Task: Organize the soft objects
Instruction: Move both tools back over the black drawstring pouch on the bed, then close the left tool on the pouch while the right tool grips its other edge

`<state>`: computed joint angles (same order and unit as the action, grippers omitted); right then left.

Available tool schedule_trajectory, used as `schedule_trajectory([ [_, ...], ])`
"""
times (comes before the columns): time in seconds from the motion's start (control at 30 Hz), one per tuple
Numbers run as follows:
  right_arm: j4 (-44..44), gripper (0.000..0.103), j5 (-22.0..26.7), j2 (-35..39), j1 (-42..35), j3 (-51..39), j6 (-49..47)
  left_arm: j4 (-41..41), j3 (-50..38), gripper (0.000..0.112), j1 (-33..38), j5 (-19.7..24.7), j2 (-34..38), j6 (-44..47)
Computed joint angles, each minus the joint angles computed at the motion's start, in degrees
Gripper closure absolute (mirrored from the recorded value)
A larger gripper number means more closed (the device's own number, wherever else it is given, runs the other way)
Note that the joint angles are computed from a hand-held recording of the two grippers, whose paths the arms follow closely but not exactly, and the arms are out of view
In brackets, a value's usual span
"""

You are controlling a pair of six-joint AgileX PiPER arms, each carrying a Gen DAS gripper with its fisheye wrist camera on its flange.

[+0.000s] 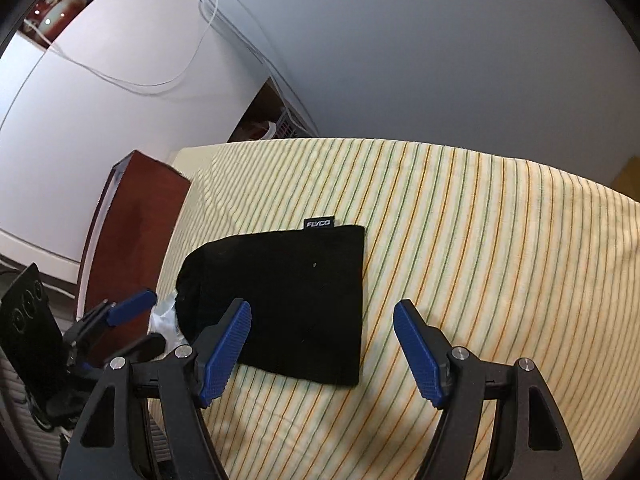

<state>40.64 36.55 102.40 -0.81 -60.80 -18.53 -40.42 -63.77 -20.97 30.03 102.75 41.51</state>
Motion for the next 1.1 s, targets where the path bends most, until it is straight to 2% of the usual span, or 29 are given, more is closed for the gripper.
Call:
schedule_trajectory([
  [0.3, 0.1, 0.033, 1.3, 3.5, -0.1, -3.0, -0.5, 6.2, -1.9, 0.045, -3.3, -2.9, 3.0, -4.7],
  [0.5, -3.2, 0.033, 2.6, 6.4, 1.9, -7.0, 2.9, 7.0, -2.3, 0.045, -3.3, -3.1, 3.4, -4.8],
  [0.83, -1.6, 0.034, 4.5, 9.2, 4.1, -10.0, 3.5, 6.8, -1.0, 0.046, -4.5, -5.3, 2.9, -3.0],
  [0.97, -5.2, 0.042, 3.5, 9.1, 6.4, -10.7, 7.1, 6.2, -0.6, 0.05, -5.0, -5.7, 1.8, -1.9],
  [1.1, -4.6, 0.049, 2.8, 8.0, 6.4, -9.7, 6.8, 4.6, -0.1, 0.057, -4.8, -5.5, 1.0, -0.1],
])
